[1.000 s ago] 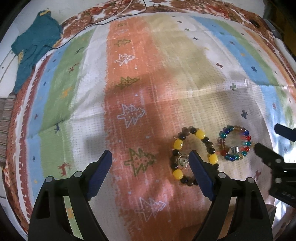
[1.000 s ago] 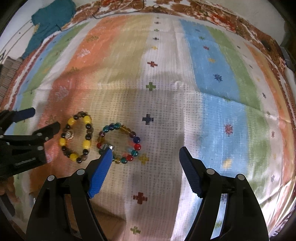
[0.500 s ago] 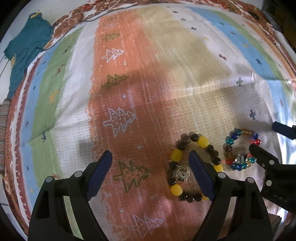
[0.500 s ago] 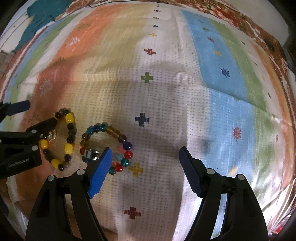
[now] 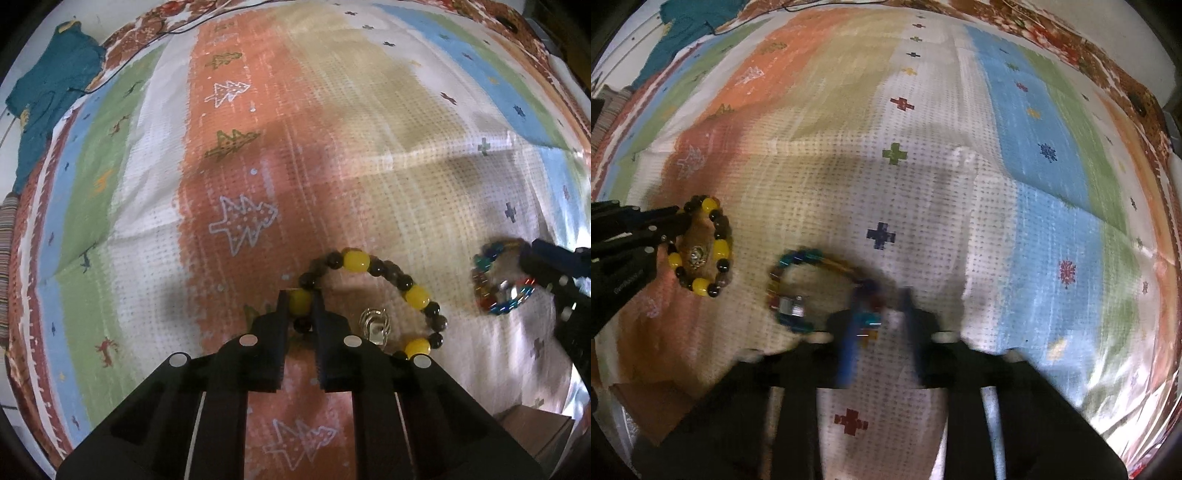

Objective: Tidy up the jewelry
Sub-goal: 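Grasp yellow-black bead bracelet with left gripper while right grasps multicolour glass bracelet, then lift both held bracelets and carry them over the tin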

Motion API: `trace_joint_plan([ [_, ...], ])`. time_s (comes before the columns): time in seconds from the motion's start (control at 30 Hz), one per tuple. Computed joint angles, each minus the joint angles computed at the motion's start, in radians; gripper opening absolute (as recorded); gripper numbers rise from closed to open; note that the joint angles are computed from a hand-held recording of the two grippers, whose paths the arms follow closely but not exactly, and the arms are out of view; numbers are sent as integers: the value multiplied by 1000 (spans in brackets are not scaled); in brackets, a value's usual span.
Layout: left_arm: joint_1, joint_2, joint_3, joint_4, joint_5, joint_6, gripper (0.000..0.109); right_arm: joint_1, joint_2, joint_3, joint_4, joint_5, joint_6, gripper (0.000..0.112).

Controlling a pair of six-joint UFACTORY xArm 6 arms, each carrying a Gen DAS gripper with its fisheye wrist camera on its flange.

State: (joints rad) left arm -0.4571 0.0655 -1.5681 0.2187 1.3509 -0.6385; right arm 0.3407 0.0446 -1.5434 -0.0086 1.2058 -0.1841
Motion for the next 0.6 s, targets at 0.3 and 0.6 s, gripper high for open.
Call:
trace_joint_plan([
  [0.3, -23, -66, -3, 9, -3, -44, 11, 0, -60, 21, 51, -15, -25, 10],
  [0.6, -54, -89, -37, 2, -15, -59, 11, 0, -103, 4, 118, -19, -41, 10],
])
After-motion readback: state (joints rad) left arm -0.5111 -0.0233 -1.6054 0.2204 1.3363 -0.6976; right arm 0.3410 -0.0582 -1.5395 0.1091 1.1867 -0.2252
